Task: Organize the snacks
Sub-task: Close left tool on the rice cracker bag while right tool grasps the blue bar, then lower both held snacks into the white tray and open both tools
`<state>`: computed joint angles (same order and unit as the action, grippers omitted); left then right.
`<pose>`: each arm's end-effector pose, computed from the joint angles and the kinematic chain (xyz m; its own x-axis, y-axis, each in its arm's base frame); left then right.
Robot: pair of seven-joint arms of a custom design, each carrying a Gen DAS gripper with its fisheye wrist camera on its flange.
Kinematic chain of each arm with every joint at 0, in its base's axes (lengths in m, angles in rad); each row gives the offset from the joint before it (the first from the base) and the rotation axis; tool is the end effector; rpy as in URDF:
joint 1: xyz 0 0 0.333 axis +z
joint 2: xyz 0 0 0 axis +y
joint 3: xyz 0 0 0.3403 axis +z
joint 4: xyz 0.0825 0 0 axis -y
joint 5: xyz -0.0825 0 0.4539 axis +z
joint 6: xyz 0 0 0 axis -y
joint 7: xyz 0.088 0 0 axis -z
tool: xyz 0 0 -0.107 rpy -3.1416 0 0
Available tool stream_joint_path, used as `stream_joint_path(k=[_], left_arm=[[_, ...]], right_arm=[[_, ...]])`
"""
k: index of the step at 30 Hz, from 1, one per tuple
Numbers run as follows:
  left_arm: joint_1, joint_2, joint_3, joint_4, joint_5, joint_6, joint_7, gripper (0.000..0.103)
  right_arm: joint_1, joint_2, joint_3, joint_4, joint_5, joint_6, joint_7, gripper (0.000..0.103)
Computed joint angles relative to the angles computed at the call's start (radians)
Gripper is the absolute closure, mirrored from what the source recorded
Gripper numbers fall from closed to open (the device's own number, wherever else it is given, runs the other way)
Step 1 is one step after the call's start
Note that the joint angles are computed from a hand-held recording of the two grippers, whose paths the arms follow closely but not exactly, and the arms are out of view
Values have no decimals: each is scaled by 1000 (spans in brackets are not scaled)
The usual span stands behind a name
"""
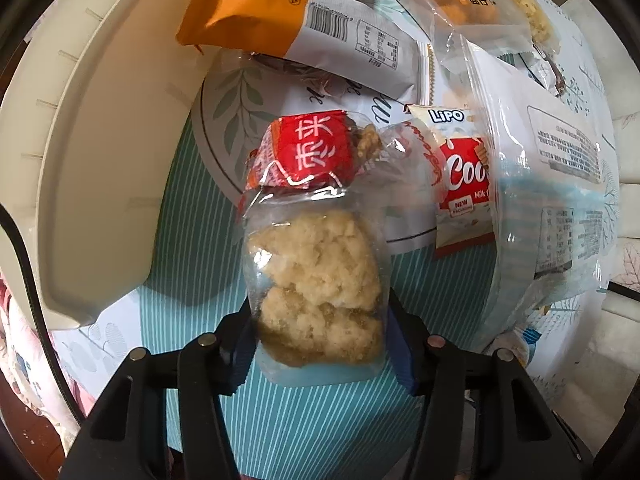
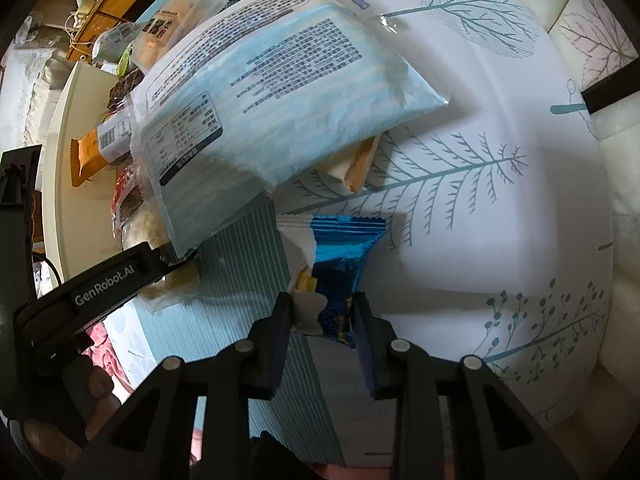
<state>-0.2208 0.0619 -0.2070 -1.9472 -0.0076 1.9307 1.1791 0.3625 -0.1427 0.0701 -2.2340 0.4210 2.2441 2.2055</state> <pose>0.5724 -0.2598 0.4369 -0.0337 -0.9994 -0.0113 -0.9964 0.0327 0.0787 0.5147 0.2513 0.4369 -0.4206 -0.8405 -0.3417 -0.9064 0.4054 0.1185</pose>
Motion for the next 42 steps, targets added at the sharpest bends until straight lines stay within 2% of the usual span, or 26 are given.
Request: stream_joint_path(k=[7, 13, 18, 21, 30, 35, 42], left_arm=[[3, -57, -2, -23, -10, -19, 24, 48], [14, -140, -5, -74, -20, 27, 75, 48], [27, -226, -3, -131, -39, 109, 132, 48], [32, -285, -2, -171, -70, 165, 167, 48], [29, -439, 32, -261, -223, 297, 355, 48], [47, -469, 71, -266, -289, 321, 480, 48], [97, -479, 123, -255, -359, 337, 627, 48]], right_arm=[[15, -3, 8, -9, 32, 11, -23, 74], [30, 4, 24, 19, -3, 23, -15, 74], [48, -6, 33, 23, -17, 58, -22, 74], [65, -14, 39, 16, -9, 118, -37, 74], [96, -40, 54, 18, -93, 227, -14, 74], [106, -58, 73, 14, -178, 288, 74, 74], [103, -36, 119, 65, -393, 373, 279, 74]])
